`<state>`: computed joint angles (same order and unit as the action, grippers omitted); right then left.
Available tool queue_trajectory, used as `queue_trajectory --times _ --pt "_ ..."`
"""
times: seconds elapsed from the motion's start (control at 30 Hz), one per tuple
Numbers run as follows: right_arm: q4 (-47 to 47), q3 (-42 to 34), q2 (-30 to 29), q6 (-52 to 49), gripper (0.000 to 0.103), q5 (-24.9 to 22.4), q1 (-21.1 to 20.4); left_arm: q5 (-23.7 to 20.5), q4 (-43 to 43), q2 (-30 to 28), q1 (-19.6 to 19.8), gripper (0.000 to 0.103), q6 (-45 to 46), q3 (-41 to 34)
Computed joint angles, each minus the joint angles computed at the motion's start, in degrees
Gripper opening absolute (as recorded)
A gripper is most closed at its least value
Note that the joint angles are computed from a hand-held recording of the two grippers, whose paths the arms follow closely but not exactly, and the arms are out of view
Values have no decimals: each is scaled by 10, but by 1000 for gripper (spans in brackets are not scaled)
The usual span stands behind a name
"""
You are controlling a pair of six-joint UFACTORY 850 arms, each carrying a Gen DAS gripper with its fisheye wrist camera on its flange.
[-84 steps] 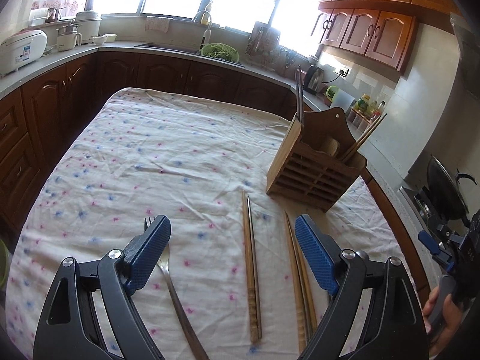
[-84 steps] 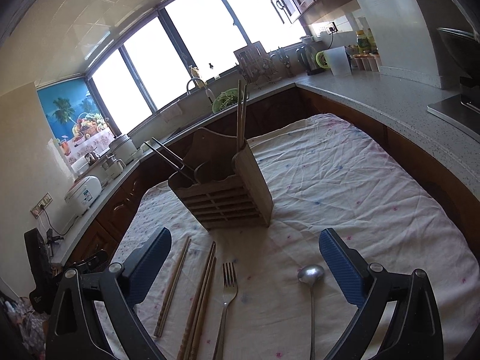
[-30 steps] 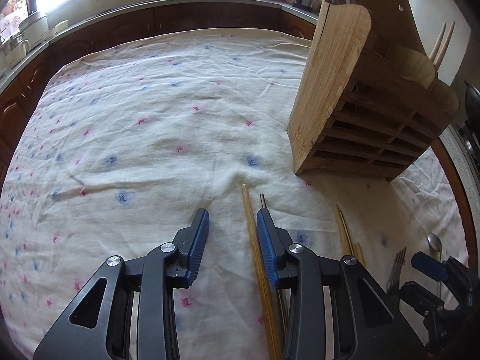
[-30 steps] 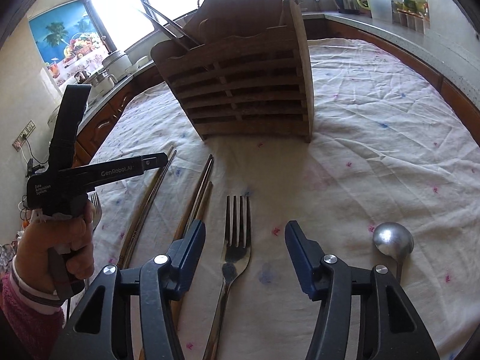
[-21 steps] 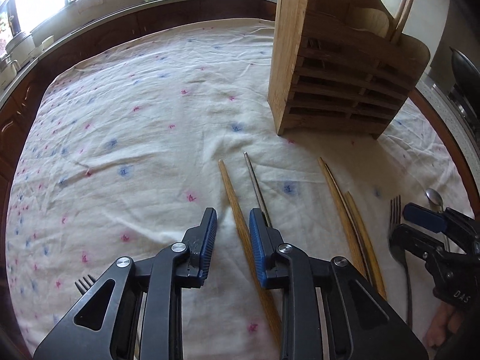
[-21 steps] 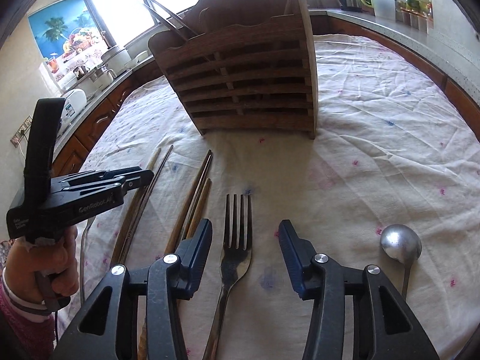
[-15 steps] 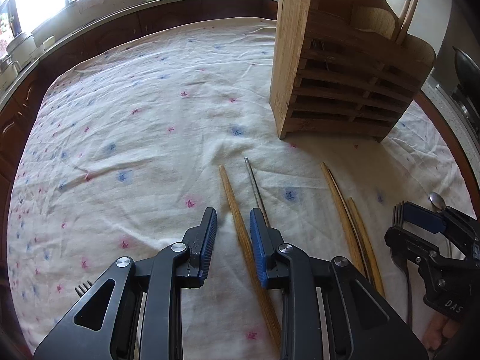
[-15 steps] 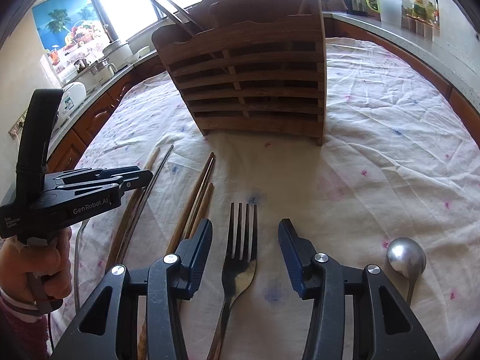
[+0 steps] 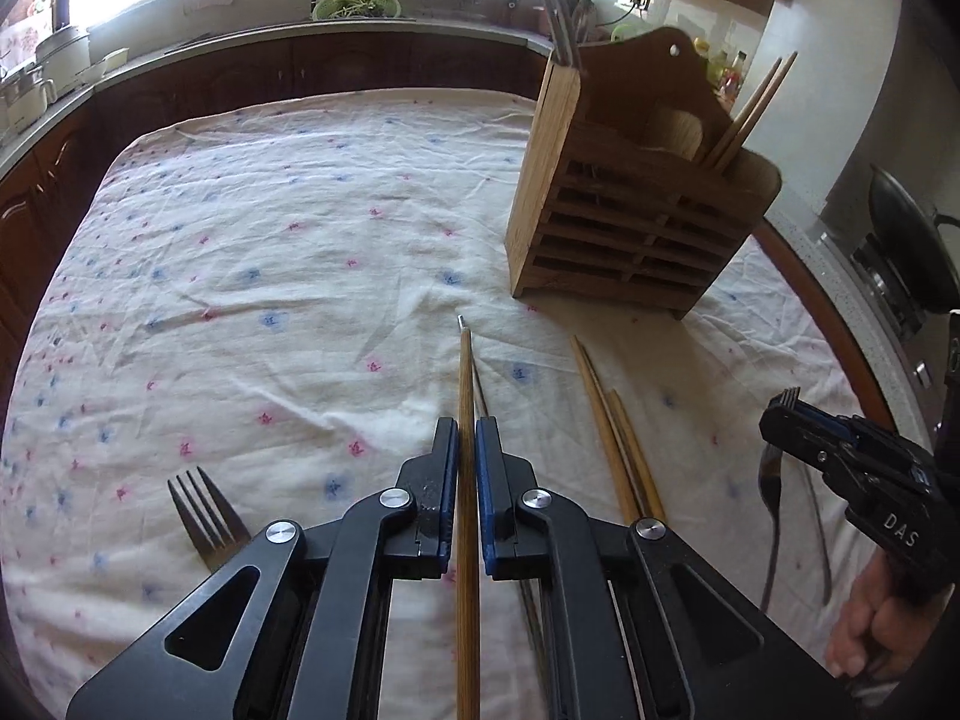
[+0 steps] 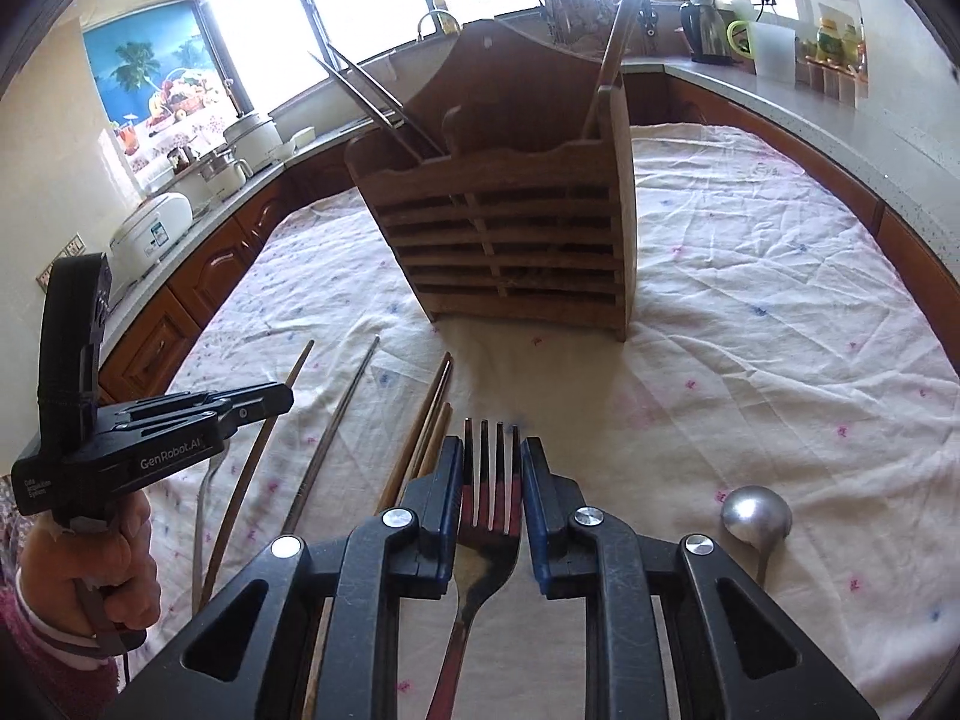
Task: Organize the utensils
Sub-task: 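Grasp a silver fork with the right gripper while the left grasps a bamboo chopstick, then lift the fork and chopstick and carry both over the wooden holder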
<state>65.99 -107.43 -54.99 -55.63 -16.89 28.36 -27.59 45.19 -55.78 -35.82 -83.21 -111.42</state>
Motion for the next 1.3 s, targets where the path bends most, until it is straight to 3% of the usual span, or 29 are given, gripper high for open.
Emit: queue_trajectory --times 0.27,0.43,0.53,0.7,1.0,1.3 --pt "209 75 64 -209 17 -2 -7 29 238 98 -32 5 -267 120" --pt "324 111 96 -329 14 -4 -7 19 329 134 -47 5 -359 161" --pt "366 124 110 -374 5 -7 -8 12 360 144 -54 5 -390 172" --pt "420 140 128 -430 2 -13 -10 1 411 159 -60 5 -438 186" --pt "544 158 151 -565 2 -7 -8 -30 456 176 -64 5 -472 196" --pt "569 150 149 -583 2 -1 -16 -43 477 182 -59 5 -488 197"
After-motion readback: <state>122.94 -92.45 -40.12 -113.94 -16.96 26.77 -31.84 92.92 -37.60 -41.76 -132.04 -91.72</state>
